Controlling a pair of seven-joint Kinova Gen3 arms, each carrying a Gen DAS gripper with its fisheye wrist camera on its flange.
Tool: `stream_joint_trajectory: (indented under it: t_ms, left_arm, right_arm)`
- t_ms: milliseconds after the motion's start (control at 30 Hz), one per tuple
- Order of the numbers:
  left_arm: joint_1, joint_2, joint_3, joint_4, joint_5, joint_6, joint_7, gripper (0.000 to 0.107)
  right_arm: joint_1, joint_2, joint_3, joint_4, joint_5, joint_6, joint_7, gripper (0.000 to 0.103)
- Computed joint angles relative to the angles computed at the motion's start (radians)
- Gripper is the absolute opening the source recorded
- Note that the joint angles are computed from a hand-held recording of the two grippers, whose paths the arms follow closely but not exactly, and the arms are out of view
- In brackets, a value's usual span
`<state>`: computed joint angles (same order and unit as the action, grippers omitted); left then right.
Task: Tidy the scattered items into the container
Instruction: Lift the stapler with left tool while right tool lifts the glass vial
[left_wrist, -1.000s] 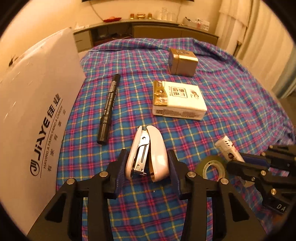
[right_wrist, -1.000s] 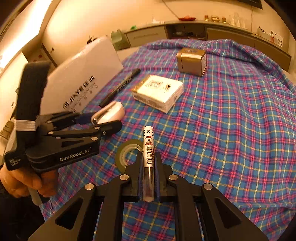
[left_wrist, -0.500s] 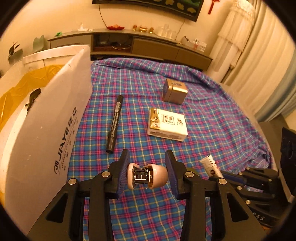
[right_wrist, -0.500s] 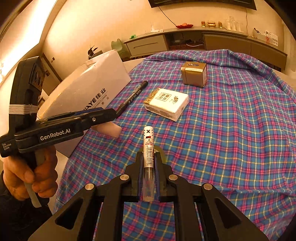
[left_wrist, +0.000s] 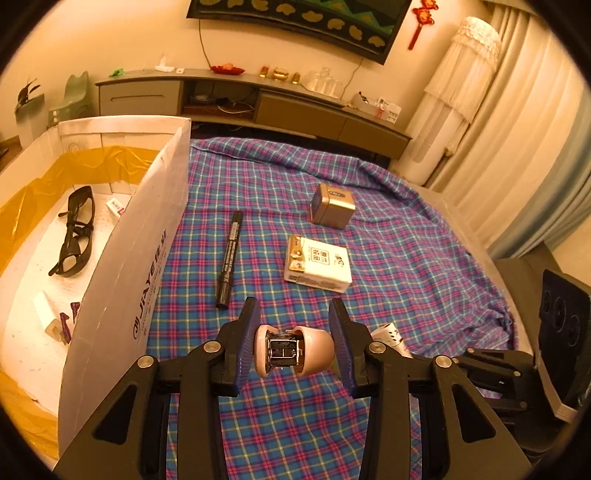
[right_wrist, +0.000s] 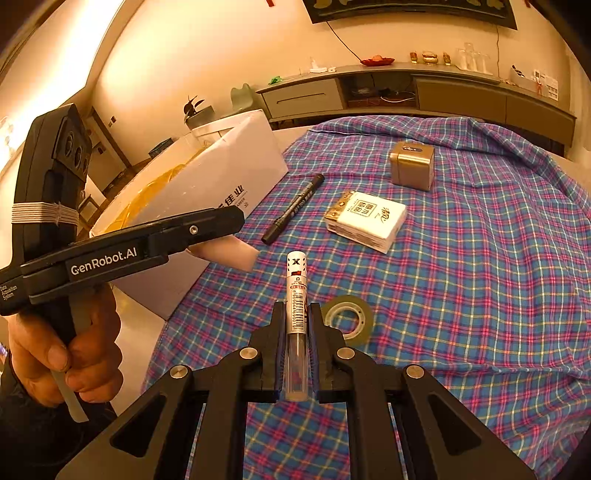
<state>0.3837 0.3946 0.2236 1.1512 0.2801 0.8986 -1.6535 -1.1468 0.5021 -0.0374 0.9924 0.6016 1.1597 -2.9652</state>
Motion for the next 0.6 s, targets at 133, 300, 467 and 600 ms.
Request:
stream_joint_trajectory:
  t_ms: [133, 300, 467, 600]
  left_arm:
    - [-0.09, 0.061, 0.067, -0.026, 0.124, 0.086, -0.008, 0.04]
    - [-0.154, 0.137, 0.106, 0.017, 0.267, 0.102, 0.047, 0.04]
    - [-0.095, 0.097, 0.036, 0.066, 0.259, 0.01, 0.059, 0.048]
    - [-0.047, 0.094, -0.006, 0.057, 0.154, -0.025, 0.136, 0.057]
  right_arm:
    - [-0.009, -0.004, 0.006, 0.011, 0.003, -0.005, -0.038, 0.012]
    - [-0.024, -0.022, 0.007, 0.06, 0.027, -0.013, -0.12, 0.012]
    - [-0.014, -0.032, -0.014, 0.097, 0.028, -0.025, -0.159, 0.012]
    - [-0.012, -0.027, -0.024, 0.089, 0.031, -0.023, -0.135, 0.012]
